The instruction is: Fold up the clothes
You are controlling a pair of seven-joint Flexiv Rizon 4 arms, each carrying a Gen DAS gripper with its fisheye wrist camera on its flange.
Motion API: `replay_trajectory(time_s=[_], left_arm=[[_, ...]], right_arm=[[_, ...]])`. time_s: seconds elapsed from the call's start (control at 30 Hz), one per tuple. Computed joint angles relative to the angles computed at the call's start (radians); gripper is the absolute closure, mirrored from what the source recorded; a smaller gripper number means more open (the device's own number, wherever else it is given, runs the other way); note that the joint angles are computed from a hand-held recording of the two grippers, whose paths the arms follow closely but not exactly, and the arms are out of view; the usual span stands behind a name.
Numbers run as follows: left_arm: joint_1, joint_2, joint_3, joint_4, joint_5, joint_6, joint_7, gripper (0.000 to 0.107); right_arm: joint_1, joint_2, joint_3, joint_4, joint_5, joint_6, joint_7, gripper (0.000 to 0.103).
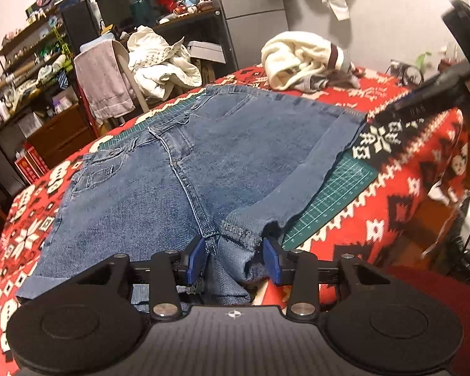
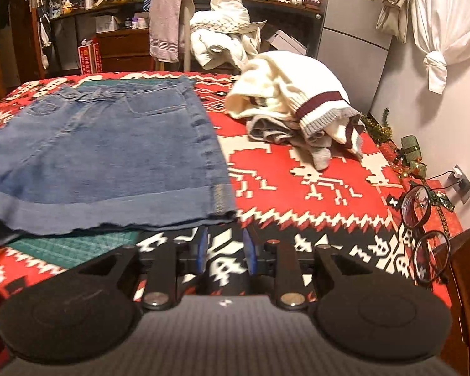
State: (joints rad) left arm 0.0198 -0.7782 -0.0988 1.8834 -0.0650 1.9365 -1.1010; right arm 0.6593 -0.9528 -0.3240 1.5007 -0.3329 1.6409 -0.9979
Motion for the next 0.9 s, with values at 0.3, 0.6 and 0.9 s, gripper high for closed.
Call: replay_trajectory(time_s=[0.3, 0.6, 0.9], left_arm=[[-0.044, -0.025, 0.049, -0.021, -0.022, 0.019, 0.029, 0.067], [-0.056, -0.04, 0.056, -0.028, -0.026, 0.04, 0.05, 0.071], [-0.04, -0.044, 0.031, -0.037, -0.031, 0.024, 0.042, 0.081]], right_arm=[[-0.068, -0.076, 0.06, -0.129, -0.037, -0.055, -0.007, 0.076], [-0.042, -0.104, 0.006, -0.146, 0.007, -0.005, 0.075, 0.077], [-0.082, -0.122, 0.071, -0.195, -0.005, -0.015, 0.06, 0.085]])
